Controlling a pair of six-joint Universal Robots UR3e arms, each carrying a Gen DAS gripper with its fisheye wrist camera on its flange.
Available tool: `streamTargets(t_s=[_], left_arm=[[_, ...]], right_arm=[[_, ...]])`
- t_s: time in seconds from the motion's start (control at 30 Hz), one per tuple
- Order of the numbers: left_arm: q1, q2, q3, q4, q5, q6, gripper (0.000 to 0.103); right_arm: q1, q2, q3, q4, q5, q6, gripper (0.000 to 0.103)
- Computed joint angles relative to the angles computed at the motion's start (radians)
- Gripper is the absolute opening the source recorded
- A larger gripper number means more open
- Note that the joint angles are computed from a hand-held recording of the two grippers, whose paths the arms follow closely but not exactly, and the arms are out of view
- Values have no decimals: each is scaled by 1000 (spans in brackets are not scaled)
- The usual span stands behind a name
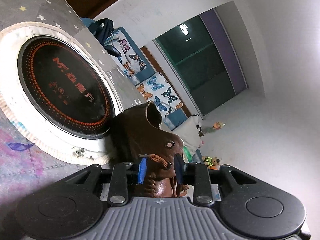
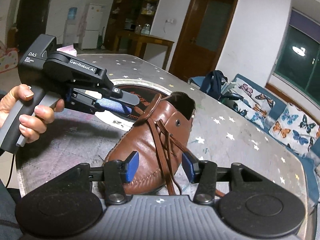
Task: Lace up shoes with both hands
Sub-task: 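Release the shoe flap with the left gripper and pull back from the shoe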
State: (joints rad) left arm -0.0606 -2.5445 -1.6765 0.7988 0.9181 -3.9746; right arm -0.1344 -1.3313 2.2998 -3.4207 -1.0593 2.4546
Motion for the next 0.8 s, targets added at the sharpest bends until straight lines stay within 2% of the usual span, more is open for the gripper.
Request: streamTargets(t_s=[0.03,0.17,0.43,0.57,0.7,0.8], left_arm=[[-7,3,3,-13,13,6,22],[-22,6,4,-11,47,9,12],[-30,-8,25,15,63,-13,11],[-43,8,16,-4,86,23,3],[-64,39,-4,-25,146,69,3],[-101,98,-39,-73,243,173,3]], right_arm=[[-2,0,5,-3,1,5,48],[-9,-6,25,-14,3,18,48],[-12,-22,64,-27,8,41,49],[-11,-21,74,-40,8,48,49],[-14,-23,82,-50,6,53,49],[-13,-21,84,-57,3,59,49]])
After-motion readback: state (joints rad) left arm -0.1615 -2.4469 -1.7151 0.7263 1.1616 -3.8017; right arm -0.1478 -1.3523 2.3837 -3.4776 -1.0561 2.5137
